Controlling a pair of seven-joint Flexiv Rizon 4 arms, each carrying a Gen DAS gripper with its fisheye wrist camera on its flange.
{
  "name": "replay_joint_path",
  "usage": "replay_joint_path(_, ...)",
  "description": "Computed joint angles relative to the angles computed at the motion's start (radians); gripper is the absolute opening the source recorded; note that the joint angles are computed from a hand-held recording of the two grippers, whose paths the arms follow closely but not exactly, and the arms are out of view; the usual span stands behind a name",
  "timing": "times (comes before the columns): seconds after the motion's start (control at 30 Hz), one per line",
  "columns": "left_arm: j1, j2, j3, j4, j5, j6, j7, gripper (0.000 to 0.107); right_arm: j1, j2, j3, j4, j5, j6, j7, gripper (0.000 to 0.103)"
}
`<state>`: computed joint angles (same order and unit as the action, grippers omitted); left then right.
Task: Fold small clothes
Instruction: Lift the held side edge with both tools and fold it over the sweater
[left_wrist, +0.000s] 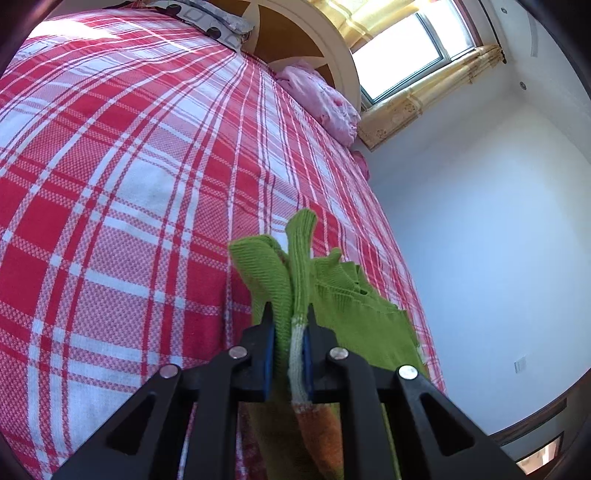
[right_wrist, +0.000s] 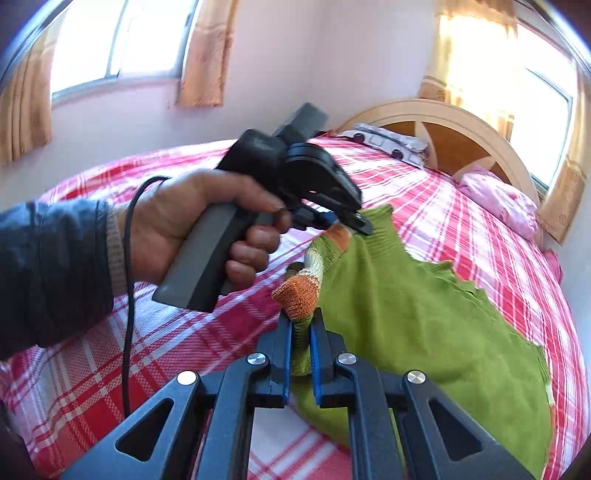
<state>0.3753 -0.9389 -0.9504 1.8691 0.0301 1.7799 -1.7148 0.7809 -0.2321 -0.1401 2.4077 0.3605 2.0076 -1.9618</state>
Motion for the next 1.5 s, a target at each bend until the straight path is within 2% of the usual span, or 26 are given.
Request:
replay_joint_path(0.13,-0.029,0.011,-0.001,-0.014,-0.011,0.020,-0.033,0.013,-0.209,0.006,0.141,0.019,-0.114,0.035,0.108,0.008)
replay_joint_path(0.23,-0.062,0.038,0.019,-0.032,-0.028,0.011,-0.061,0.013,-0.388,-0.015,0.242,0.021,-0.260,0.055,0.230,0.008)
replay_joint_path(0.4,-0.107,0.053,0.027,-0.069,-0.036,0.024,-0.092,0.012,-0.599,-0.038,0.321,0.042,-0.492,0.119,0.420,0.007)
replay_joint_path(0.53,-0.156,0.057,0.049,-0.119,-0.044,0.000,-0.095,0.012,-0.739,-0.047,0.336,0.058,-0.697,0.171,0.577,0.007)
replay_joint_path(0.8,-0.244,0.038,0.057,-0.216,-0.091,-0.057,-0.032,0.012,-0.852,-0.042,0.277,0.094,-0.889,0.244,0.721,0.007)
replay_joint_path(1.0,-0.333,0.029,0.091,-0.307,-0.157,-0.123,0.047,0.012,-0.939,-0.033,0.238,0.115,-1.030,0.293,0.815,0.007)
replay_joint_path(1.37,-0.532,0.019,0.227,-0.467,-0.308,-0.250,0.161,0.012,-1.127,-0.051,0.140,0.111,-1.377,0.342,1.024,0.007)
replay_joint_path(1.5,-0.616,0.023,0.309,-0.524,-0.353,-0.304,0.180,0.012,-1.161,-0.058,0.114,0.123,-1.425,0.356,1.047,0.007)
